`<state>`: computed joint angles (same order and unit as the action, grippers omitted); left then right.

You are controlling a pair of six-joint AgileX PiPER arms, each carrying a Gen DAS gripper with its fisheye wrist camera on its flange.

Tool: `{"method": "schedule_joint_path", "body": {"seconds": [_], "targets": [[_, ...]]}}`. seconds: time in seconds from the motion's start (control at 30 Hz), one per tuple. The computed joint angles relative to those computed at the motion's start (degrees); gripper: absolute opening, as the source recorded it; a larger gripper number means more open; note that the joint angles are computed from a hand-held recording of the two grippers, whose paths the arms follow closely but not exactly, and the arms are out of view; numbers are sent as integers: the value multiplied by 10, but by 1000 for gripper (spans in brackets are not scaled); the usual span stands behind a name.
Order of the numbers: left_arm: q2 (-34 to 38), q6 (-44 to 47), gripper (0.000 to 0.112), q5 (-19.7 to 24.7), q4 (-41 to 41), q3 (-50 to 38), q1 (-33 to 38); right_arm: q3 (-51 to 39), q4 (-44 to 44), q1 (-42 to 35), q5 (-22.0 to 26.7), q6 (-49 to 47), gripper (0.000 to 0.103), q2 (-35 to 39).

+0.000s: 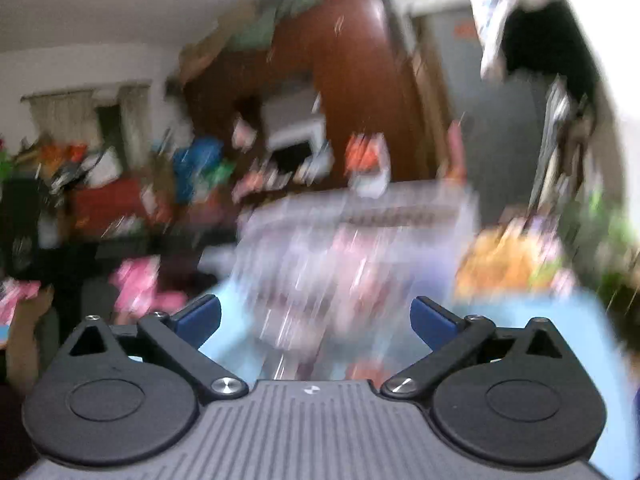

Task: Organize objects
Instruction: 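Drop the purple box into the basket with the left tool while the right tool drops its bag in, then grasp a clear bag of red items with the right tool while the left tool grasps a box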

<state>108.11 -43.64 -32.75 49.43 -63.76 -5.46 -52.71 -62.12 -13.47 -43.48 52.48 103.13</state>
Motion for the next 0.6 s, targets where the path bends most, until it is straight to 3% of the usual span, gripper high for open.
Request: {"method": "schedule_joint_path", "body": {"seconds": [0.2,0.3,0.33,0.37,0.43,0.6], "targets": [[48,-57,94,4,49,-16,-4,-32,-65,46,61,37,80,46],[48,-10,94,23,12,-9,-23,-47,-89,64,89,52,56,52],[45,3,94,25,2,-4,-27,-49,-85,71,106,46,34,51],[45,4,94,28,1,-5,-31,-42,-62,79,122,21,28,46],[43,27,94,39,-24,-2,-47,-10,-15,73,123,-34,28,29],[46,134,94,68,-122,5,-84,66,65,15,71,-109,28,-5]]}}
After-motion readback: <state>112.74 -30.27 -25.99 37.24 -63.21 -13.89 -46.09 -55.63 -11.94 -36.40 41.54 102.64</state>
